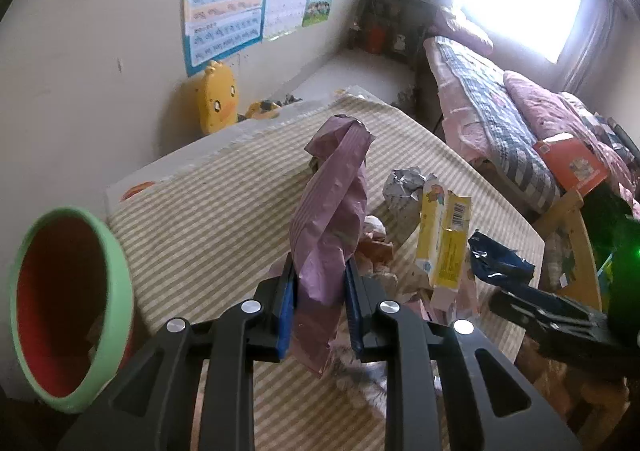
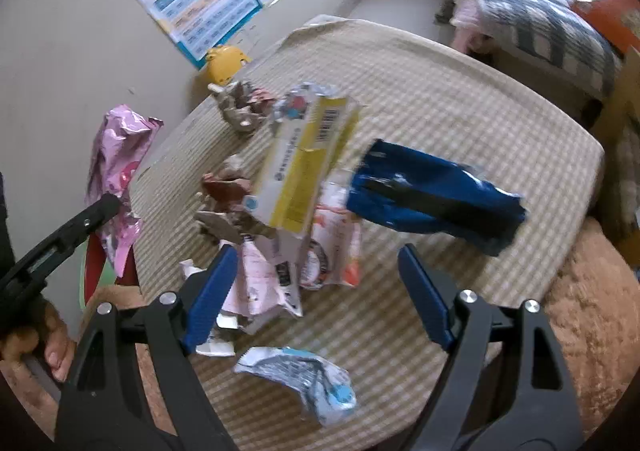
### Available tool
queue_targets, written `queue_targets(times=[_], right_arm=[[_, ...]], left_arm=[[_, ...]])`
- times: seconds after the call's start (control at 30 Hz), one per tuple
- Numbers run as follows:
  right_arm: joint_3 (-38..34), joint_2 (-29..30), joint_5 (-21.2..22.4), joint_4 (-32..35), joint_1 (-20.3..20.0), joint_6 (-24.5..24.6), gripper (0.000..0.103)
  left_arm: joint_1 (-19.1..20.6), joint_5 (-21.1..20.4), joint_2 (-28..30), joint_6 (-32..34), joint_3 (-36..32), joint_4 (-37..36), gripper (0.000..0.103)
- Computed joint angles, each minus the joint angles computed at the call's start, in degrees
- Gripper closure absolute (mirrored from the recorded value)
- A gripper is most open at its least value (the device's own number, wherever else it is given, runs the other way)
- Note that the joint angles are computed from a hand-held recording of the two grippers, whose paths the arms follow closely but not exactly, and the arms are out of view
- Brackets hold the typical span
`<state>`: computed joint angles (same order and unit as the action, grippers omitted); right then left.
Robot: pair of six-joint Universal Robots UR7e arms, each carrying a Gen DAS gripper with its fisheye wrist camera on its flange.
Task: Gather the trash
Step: 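Grasp the crumpled wrapper with the right tool while the left tool holds the purple bag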
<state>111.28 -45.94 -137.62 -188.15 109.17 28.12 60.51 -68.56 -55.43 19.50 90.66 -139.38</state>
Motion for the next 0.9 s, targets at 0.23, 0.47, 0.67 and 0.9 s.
queue_targets(times=[0.23, 0.47, 0.67, 0.9], right_arm=[[-11.21, 5.74, 5.53, 1.65, -0.20, -11.90, 0.032], [-21.21, 11.18, 5.66, 10.71, -2.37, -15.40, 0.032], [-20.92, 11.87, 5.01, 14.77, -3.25, -16.22, 0.047], [-17.96, 9.88, 8.70, 12.52, -4.10, -13.59, 0.082]], left_arm=[[1.43, -0.01, -3.34, -1.71, 1.10, -0.80, 0.083], [2.16, 2.00, -5.16, -1.70, 1.38, -1.09, 0.083], [2.52, 4.30, -5.19, -2.56, 1.33, 0.20, 0.083], [1.62, 4.42, -5.22, -1.45, 2.26, -0.24, 0.082]])
